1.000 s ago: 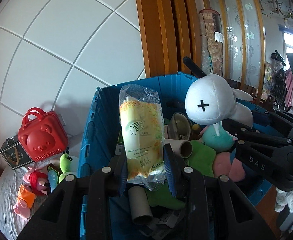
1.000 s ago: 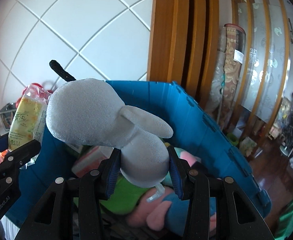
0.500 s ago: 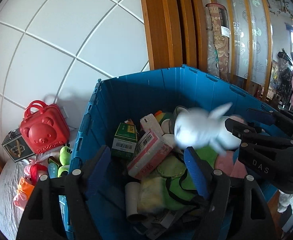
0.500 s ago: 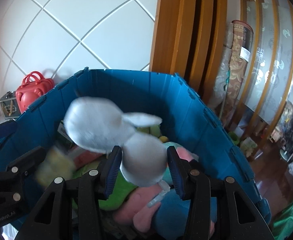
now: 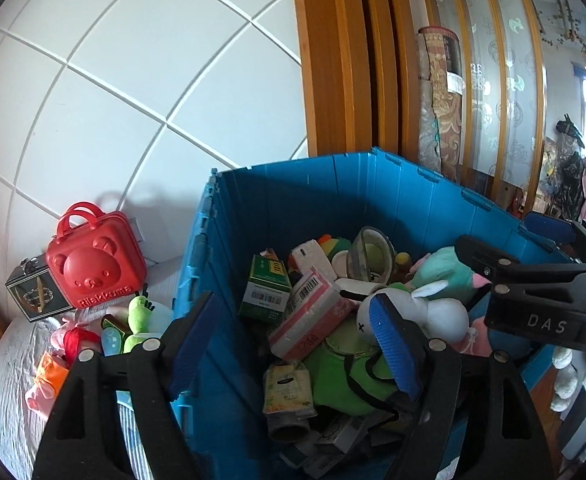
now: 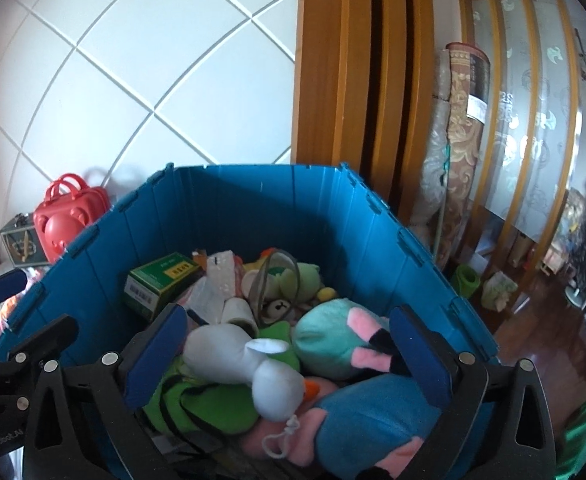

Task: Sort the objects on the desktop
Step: 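Move both grippers back over the bed toward the remaining toys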

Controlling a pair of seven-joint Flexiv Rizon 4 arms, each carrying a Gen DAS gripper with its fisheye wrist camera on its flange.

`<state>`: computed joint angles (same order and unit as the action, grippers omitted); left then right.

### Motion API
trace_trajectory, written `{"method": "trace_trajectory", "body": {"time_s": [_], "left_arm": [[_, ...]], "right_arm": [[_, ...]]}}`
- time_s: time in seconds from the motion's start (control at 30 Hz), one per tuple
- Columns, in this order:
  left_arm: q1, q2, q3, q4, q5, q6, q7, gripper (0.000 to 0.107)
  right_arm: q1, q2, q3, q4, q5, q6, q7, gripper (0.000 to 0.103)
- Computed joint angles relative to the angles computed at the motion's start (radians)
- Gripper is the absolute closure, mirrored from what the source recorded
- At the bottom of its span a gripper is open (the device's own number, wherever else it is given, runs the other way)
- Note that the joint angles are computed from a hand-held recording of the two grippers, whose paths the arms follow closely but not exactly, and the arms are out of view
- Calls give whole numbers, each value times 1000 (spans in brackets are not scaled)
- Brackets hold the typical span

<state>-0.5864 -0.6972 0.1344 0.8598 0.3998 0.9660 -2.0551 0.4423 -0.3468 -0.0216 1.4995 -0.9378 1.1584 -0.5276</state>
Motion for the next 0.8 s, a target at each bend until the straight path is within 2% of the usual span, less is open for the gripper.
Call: {"method": "trace_trajectory", "body": {"time_s": [0.13, 0.3, 0.5, 0.57, 0.8], "left_arm": [[-4, 63, 37, 91, 43, 64, -73, 27], [1, 154, 80, 213, 122, 117, -188, 19], [55, 256, 88, 344, 203, 139, -295, 19], [87, 288, 79, 388, 217, 147, -308, 19], [219, 387, 53, 547, 229, 192, -326, 19]], "right_arm": [[13, 12, -34, 9, -112, 93, 120, 0], [23, 1, -81, -27, -324, 237, 348, 0], [47, -48, -82, -132, -486, 302, 515, 0], [62, -71, -72, -170, -503, 297, 521, 0], [183, -167, -54, -293, -356, 209, 346, 0]]}}
